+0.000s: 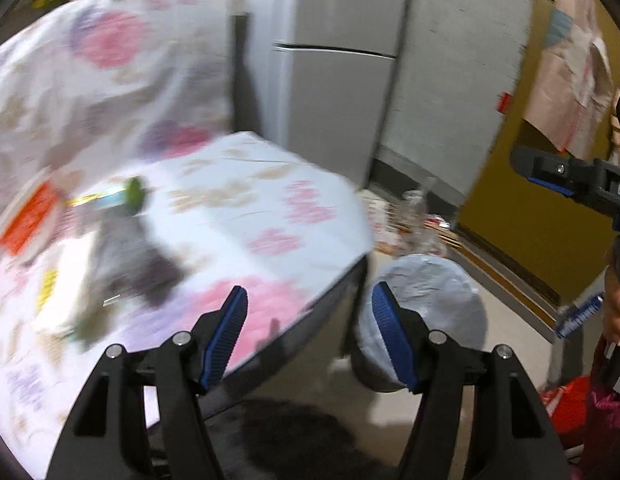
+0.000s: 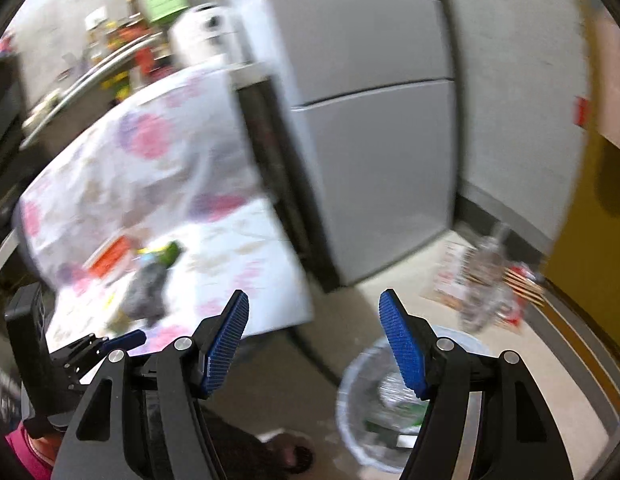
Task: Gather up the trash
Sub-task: 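Return to the chair and close the left tool on the white tissue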
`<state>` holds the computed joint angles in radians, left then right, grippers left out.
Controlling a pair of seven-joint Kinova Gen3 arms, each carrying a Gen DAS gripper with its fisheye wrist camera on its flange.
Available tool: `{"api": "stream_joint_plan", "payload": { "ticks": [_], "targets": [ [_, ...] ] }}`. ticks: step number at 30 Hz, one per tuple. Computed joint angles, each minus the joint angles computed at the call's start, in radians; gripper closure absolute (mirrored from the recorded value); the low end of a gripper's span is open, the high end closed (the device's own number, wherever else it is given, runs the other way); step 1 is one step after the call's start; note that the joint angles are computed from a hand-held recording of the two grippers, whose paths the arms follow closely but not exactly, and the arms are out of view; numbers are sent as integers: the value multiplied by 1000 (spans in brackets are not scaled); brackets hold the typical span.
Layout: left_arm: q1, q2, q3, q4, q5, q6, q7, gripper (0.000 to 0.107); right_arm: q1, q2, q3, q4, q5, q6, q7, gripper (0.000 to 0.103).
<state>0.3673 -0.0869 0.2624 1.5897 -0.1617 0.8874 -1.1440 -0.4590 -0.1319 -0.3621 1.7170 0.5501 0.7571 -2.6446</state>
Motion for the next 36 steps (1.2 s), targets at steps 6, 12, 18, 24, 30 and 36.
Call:
{"api": "stream_joint_plan", "payload": {
  "ticks": [6,12,18,24,30,36],
  "targets": [
    [-107,-140,-19,98,-79,63,89,39,-115,138,-13,-151,7,7,98,34],
    [-242,-230,-123,171,-18,56,54,39,-229,281,16,-329,-9,46,219,34],
    [-291,-215,-211,173,90,0,-77,53,-310,361,73,-435,-16,33,275,34],
    [-273,-89,-222,113,214,-24,-249,53,-355,387,145,-462,-57,24,305,34],
    [-263,31,-166,52,161,13,-255,47,-354,375,198,-424,-114,-9,325,34],
    [-243,39,-158,103,104,-34,-217,47,-326,364,204,-387,-156,-35,335,34]
  ]
}}
